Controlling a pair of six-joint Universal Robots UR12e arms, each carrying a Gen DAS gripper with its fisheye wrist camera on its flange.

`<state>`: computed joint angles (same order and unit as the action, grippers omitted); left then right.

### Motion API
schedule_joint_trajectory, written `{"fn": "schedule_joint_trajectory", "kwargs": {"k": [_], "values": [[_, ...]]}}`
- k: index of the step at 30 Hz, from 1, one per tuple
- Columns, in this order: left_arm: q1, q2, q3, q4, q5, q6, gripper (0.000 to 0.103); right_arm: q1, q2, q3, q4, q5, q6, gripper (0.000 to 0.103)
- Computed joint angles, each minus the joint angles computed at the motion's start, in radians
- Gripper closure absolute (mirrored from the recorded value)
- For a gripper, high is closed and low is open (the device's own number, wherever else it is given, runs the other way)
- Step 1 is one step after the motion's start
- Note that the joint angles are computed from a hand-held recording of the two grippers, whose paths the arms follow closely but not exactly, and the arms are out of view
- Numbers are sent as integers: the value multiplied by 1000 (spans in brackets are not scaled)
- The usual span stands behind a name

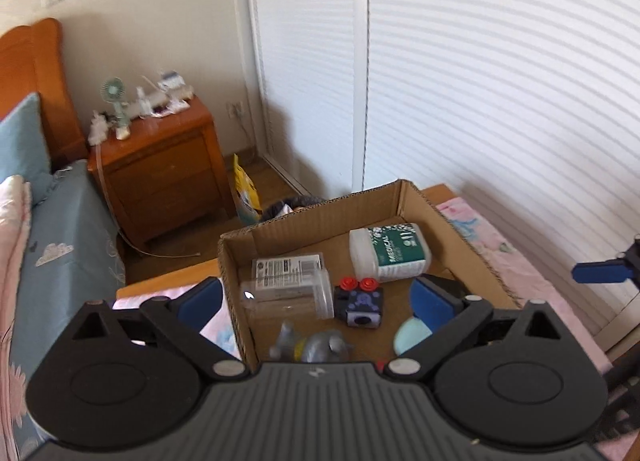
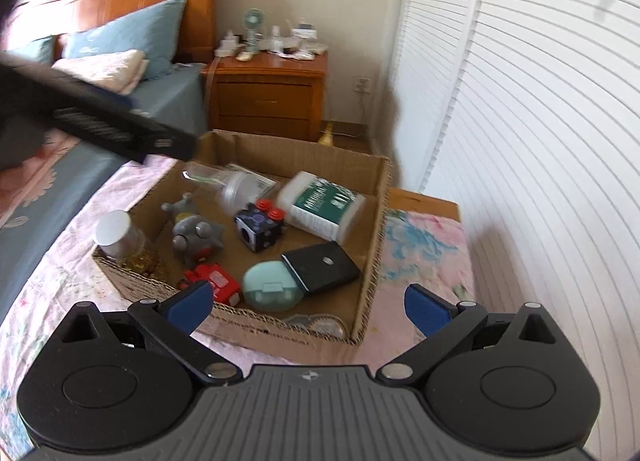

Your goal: Organize rigid objects

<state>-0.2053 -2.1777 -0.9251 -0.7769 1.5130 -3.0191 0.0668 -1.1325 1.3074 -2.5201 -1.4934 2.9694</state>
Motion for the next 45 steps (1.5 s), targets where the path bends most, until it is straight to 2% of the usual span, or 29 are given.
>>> {"fn": "schedule_joint_trajectory", "kwargs": {"k": [4, 7, 9, 12, 15, 18, 26, 45], "values": [[-25, 92, -165, 125, 97, -48, 3, 13, -26, 34, 6, -62, 79, 0], [-51, 134, -243, 151, 191, -94, 3, 17, -49, 68, 3, -76, 138, 0], [-60, 157, -278, 141, 208, -126, 3, 23, -67, 96, -7, -88, 168, 0], [-66, 182, -315, 125, 194, -158, 3, 32, -84, 124, -17, -111, 186, 0], [-76, 196, -341, 124, 229, -179, 3, 40, -93, 140, -18, -148, 190, 0], [-81, 202, -354, 131, 262, -195, 3, 41, -103, 156, -25, -156, 193, 0], [-82, 211, -362, 114, 289, -236, 3, 42, -106, 159, -36, -168, 203, 0], [-86, 212, -363, 111, 299, -242, 3, 44, -110, 164, -56, -167, 203, 0]]}}
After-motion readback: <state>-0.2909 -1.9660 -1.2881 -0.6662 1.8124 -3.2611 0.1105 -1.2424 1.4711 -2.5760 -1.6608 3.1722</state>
